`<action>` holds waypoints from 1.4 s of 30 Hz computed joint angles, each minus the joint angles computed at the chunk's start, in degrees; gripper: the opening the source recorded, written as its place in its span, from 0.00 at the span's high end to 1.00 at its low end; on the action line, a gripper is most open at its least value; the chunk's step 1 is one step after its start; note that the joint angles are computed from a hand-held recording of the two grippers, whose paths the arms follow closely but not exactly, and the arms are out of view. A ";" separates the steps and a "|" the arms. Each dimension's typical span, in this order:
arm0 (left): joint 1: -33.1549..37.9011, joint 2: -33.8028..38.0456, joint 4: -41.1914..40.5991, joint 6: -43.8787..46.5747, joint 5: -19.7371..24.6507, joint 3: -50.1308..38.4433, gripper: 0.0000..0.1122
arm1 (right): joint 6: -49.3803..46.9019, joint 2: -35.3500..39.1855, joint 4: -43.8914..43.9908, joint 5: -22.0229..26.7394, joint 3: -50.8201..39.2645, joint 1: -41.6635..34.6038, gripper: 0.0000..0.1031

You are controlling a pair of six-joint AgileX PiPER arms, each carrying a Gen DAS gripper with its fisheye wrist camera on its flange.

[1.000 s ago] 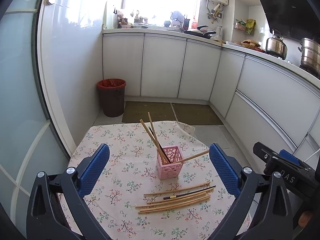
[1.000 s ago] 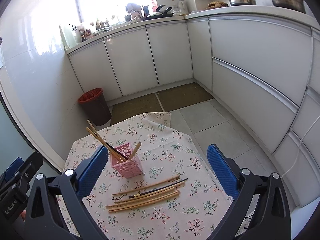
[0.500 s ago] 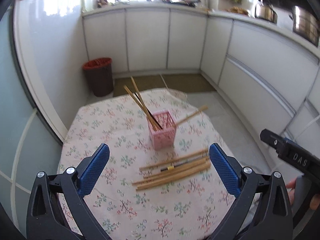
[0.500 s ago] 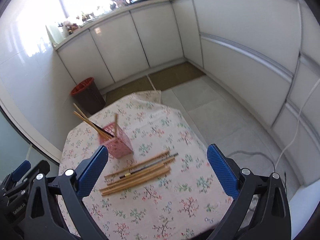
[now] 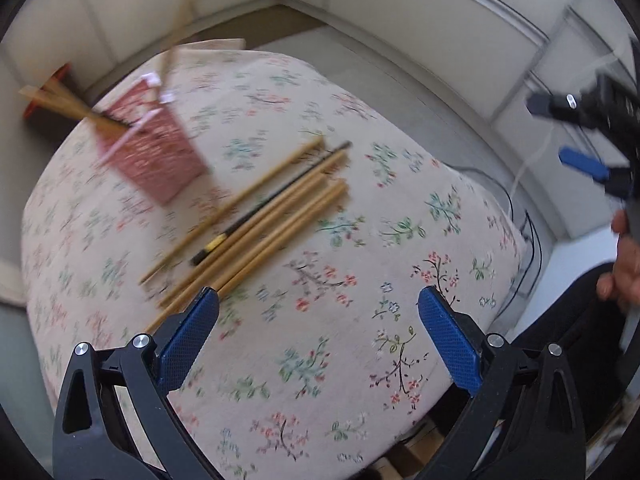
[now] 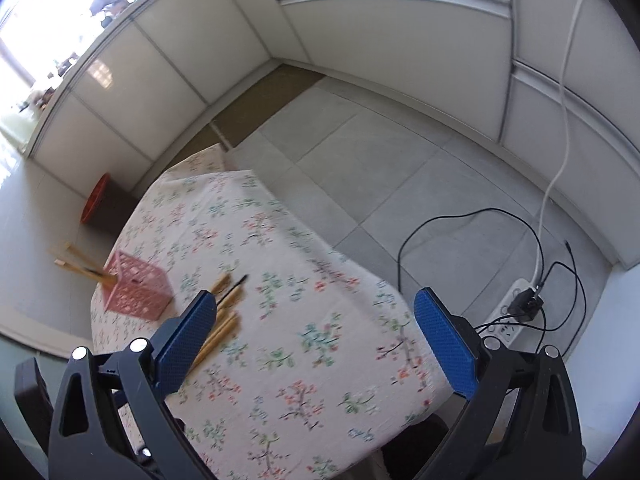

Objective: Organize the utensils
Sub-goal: 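Lower the left tool to the pile and grasp another bamboo chopstick, then lift the bamboo chopstick with the left tool while the right tool reaches toward the pile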

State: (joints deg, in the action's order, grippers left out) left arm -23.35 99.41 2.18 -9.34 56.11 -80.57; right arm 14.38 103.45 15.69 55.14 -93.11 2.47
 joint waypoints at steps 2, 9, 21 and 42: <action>0.24 2.35 -2.91 5.93 -2.14 -0.53 0.19 | -0.14 2.35 2.51 2.28 -1.60 -1.54 0.07; 3.45 13.57 -12.22 18.09 0.31 -10.79 0.58 | -2.78 8.35 11.22 7.95 -5.96 -4.70 0.07; 4.85 20.68 -10.55 20.38 2.41 -18.16 0.61 | -2.19 12.35 12.66 11.75 -9.79 -4.41 0.07; 7.22 -4.31 -8.78 17.94 -12.85 9.51 0.94 | 5.15 16.82 1.82 14.05 -16.04 7.96 0.08</action>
